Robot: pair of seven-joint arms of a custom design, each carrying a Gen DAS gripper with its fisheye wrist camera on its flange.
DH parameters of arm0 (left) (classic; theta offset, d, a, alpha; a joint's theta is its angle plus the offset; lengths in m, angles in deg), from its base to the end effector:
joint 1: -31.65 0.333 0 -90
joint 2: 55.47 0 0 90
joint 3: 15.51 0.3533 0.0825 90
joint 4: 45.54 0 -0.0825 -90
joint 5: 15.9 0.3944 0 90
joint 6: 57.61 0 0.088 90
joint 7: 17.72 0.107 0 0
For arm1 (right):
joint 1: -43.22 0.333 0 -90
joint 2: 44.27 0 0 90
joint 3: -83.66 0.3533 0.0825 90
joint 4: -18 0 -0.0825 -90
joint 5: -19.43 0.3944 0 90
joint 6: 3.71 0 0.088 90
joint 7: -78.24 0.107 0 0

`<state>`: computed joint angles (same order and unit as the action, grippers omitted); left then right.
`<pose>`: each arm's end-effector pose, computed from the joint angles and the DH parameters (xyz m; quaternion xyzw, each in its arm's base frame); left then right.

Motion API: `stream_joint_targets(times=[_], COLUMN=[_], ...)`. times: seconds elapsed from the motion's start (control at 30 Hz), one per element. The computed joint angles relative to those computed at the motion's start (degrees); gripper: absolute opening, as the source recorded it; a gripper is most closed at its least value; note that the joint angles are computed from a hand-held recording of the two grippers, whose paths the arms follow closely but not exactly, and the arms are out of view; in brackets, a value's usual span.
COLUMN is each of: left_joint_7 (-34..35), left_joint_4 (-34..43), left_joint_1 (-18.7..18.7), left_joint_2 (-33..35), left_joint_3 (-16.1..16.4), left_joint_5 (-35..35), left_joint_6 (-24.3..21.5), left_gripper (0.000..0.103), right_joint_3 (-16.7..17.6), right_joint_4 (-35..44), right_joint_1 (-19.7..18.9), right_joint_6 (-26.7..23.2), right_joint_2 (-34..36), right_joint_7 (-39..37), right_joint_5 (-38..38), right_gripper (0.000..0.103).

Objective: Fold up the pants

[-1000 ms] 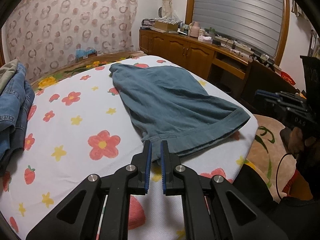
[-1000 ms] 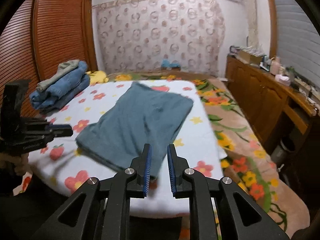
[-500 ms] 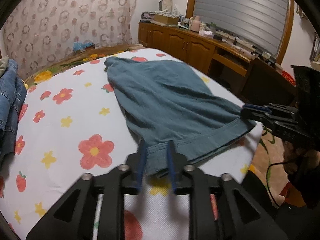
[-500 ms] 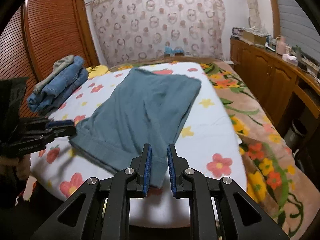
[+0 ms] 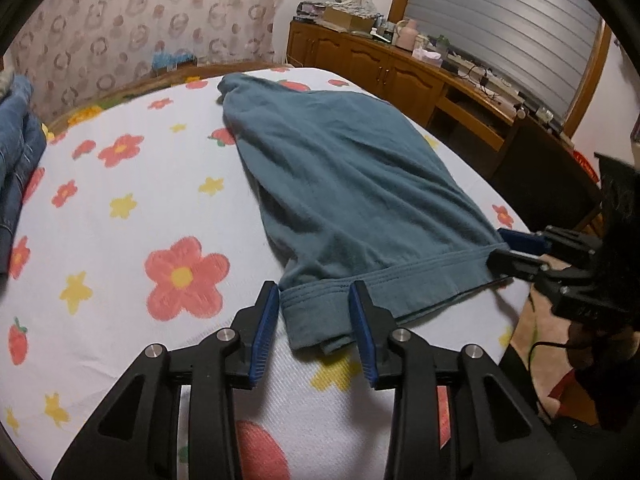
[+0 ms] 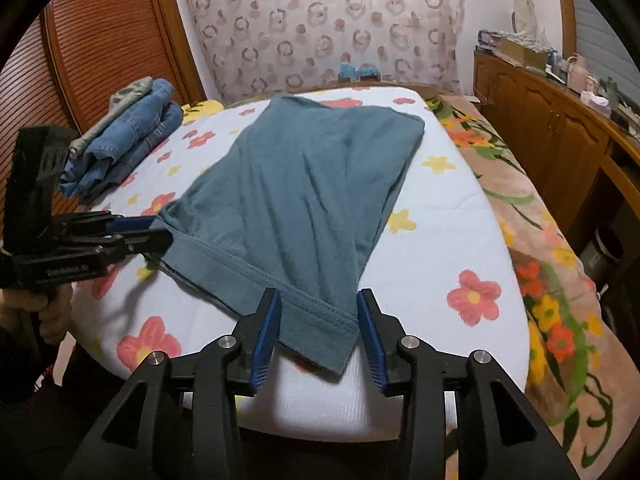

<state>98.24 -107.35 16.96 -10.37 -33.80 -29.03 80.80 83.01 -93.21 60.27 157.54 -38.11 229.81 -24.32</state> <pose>0.7540 -0.3661 0.4618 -0.3779 0.8609 -0.3377 0.0444 0.6038 0.2133 0.5391 -0.5896 0.6878 -0.2784 0.3192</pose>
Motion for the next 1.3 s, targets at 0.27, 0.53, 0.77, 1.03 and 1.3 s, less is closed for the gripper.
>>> stream_joint_targets(times=[0.27,0.53,0.77,1.03,1.3], left_joint_7=[3.86,8.15,11.66,14.88,9.37], left_joint_4=[-4.37,-9.28,-10.71,-6.25,7.93], left_joint_1=[1.72,4.28,7.01,7.96,3.60], left_joint_2=[-2.38,-7.18,-12.09,-14.80,-7.88], left_joint_3=[-1.98,-4.16,-5.62,-6.26,-1.44], left_joint_5=[-2.16,-7.21,-12.59,-16.12,-9.81], left_joint_6=[2.19,6.84,11.16,11.90,9.29], left_gripper=[0.016,0.013,0.013,0.013,0.013], right_joint_3=[0.13,0.12,0.80,3.45,4.69], right_joint_4=[0.66,-0.43,2.86,7.55,11.94], right_joint_1=[0.16,-0.01,0.41,-0.80,-1.25], right_joint_6=[-0.42,6.57,8.30,8.92,8.84], right_joint_2=[0.53,-0.58,-3.18,-6.43,-4.40], right_joint_7=[-0.38,-7.27,-7.82,-11.54,-23.74], right_joint_5=[0.80,6.29,1.37,0.29,10.39], right_gripper=[0.041,0.016,0.015,0.015,0.015])
